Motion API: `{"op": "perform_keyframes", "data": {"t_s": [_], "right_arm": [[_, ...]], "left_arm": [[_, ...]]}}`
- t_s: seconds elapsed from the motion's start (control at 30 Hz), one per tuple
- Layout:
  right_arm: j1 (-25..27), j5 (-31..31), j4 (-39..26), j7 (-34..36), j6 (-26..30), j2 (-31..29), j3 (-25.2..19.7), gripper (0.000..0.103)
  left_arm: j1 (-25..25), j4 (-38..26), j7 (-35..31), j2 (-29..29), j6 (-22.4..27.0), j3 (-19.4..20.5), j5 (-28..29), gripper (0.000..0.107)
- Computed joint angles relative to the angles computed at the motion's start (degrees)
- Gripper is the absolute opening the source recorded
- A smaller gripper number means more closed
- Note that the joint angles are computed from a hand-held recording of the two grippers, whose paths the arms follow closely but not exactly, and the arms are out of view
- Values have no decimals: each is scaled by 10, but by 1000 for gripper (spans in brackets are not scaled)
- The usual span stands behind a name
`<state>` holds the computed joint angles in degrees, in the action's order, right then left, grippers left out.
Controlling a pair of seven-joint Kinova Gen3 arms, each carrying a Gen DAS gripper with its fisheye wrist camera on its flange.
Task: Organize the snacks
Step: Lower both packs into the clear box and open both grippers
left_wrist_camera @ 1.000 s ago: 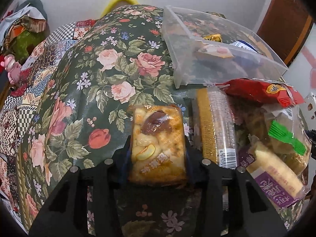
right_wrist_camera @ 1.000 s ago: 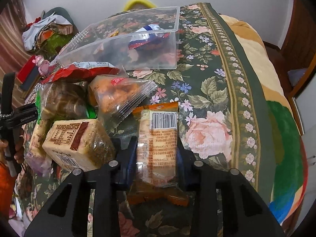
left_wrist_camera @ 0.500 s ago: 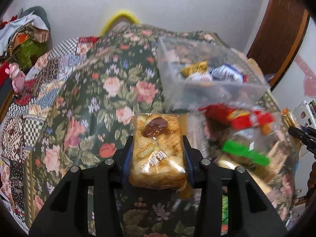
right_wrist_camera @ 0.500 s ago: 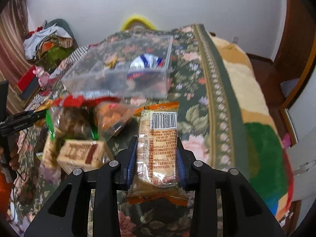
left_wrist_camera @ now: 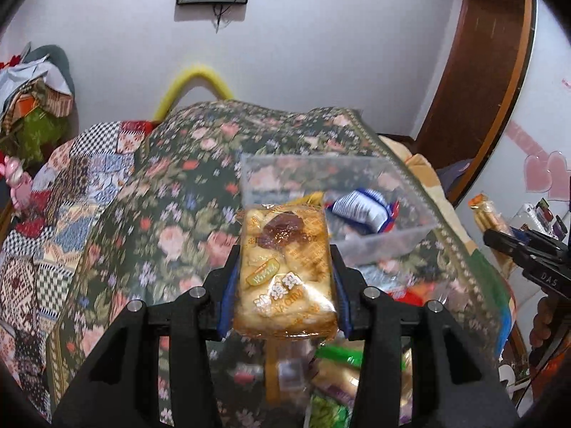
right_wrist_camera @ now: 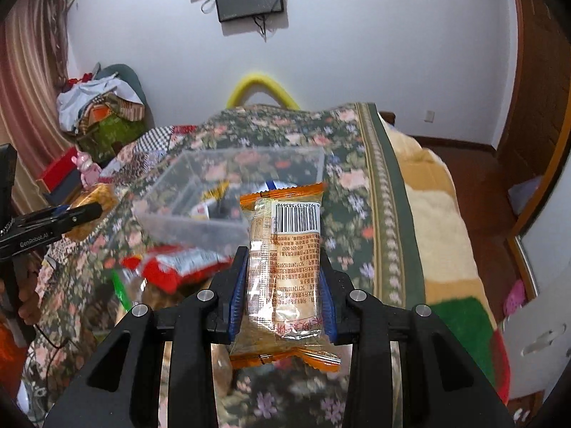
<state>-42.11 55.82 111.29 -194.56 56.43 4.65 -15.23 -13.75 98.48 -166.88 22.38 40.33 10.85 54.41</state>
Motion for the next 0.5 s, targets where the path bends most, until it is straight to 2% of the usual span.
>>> {"op": "perform_keyframes", "data": {"t_s": [0.23,0.5], "right_arm": [[22,26,-18,20,-52,17,21,32],[52,2,-56,99,-116,53,55,32]], "left_arm": [[26,-38,32,20,-5,10,-11,44],[65,-105,125,73,-19,18,-83,44]]}}
